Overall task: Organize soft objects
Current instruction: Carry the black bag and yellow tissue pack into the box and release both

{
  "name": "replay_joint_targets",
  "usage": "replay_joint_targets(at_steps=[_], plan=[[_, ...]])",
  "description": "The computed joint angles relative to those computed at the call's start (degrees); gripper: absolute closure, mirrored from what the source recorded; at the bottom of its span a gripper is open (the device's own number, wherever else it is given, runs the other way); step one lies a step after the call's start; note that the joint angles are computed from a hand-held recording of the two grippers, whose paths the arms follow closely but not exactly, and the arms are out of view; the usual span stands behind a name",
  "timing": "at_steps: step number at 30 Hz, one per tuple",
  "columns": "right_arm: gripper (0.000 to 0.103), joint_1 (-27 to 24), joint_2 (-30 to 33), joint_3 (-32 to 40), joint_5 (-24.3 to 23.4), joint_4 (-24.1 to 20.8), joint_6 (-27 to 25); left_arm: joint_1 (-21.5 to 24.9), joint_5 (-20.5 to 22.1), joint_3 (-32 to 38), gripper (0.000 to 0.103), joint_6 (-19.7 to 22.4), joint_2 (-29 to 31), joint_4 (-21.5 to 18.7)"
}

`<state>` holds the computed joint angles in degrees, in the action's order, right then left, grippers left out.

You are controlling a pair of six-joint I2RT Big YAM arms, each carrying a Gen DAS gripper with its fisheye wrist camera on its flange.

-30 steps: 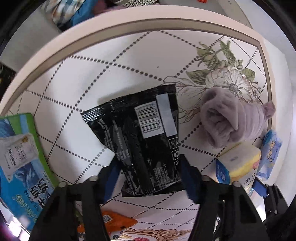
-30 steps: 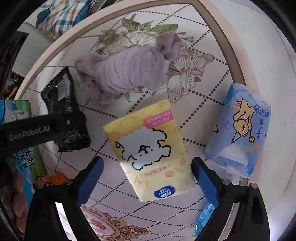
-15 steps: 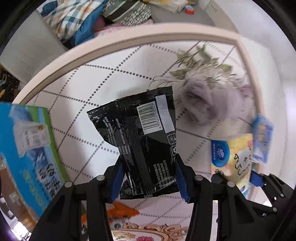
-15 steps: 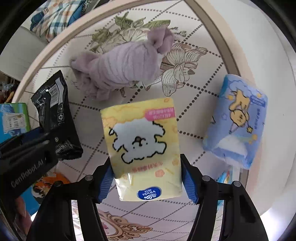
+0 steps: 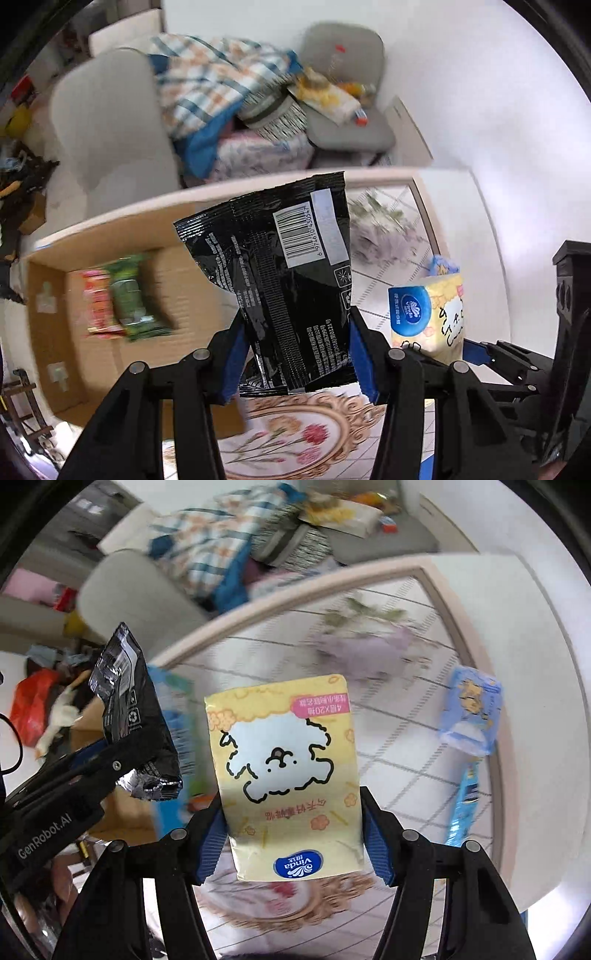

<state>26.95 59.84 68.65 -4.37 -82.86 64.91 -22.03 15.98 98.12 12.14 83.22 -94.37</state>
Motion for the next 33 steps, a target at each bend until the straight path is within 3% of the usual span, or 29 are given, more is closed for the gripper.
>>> replay_joint_targets(at_steps=[4, 8, 14, 23, 33], plan=[[0.036, 5.43, 7.58, 8.40, 1.40, 2.00, 1.60, 7.62, -1.46, 3.14, 0.056, 4.67, 1.09, -0.91], [0.036, 9.04, 17.33, 17.18, 1.17, 4.20, 1.63, 15.28, -5.12, 3.99, 0.056, 8.94, 2.78, 0.59], [0.036, 10.97, 30.49, 28.69, 0.58, 3.23, -0.21, 21.65, -9.29, 4.47, 0.056, 12.42, 8.21, 2.42], [0.036, 10.26, 43.53, 38.09, 0.37, -1.00, -2.30, 23.02, -13.65, 6.30, 0.056, 13.26, 17.54, 3.59], [0.036, 7.90, 46.53, 35.73, 0.33, -0.37, -3.52, 22.31, -15.33, 7.76, 0.056, 14.18, 22.09, 2.74]])
